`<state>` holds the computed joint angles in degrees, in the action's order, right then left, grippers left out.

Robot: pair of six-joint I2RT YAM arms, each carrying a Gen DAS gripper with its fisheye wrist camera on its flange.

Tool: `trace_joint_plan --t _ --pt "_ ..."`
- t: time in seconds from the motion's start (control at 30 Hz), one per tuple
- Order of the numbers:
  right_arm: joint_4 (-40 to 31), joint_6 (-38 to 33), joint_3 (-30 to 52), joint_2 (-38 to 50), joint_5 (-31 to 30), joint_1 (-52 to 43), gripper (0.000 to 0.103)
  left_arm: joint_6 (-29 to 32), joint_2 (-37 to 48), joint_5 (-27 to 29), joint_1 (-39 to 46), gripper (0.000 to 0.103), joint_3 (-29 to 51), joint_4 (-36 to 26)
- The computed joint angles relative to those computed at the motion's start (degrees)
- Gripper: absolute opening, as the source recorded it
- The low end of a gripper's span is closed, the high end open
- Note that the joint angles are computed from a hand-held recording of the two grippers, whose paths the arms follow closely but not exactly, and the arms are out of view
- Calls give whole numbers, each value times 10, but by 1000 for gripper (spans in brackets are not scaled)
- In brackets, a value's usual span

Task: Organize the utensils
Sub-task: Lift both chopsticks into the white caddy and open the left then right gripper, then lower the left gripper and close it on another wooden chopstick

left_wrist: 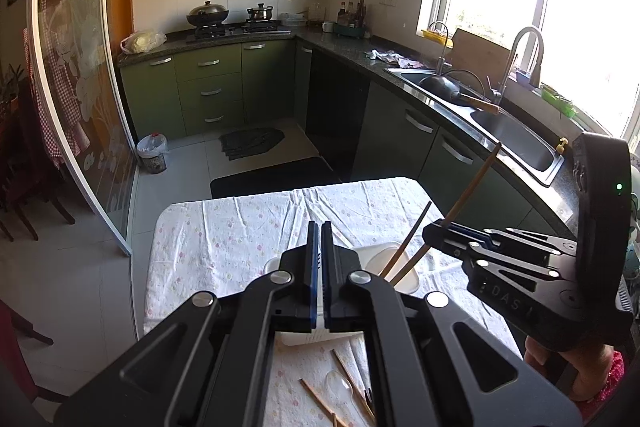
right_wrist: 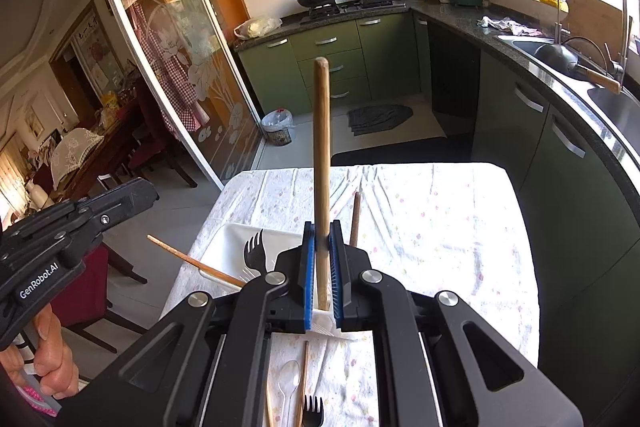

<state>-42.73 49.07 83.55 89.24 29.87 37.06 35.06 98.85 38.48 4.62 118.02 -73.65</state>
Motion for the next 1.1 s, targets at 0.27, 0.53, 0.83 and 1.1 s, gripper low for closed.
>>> trace_joint_plan --t 0.27,0.53,0.83,1.1 --pt "-6 8 -1 25 -7 4 8 40 -23 0 3 1 -42 -13" --pt "-9 15 -4 39 -11 17 28 137 -33 -21 32 1 -63 -97" --pt "-32 96 -79 -85 101 137 43 272 -114 -159 79 15 -278 -103" --pt "-55 215 -156 -137 168 290 45 276 -205 -366 42 15 -551 9"
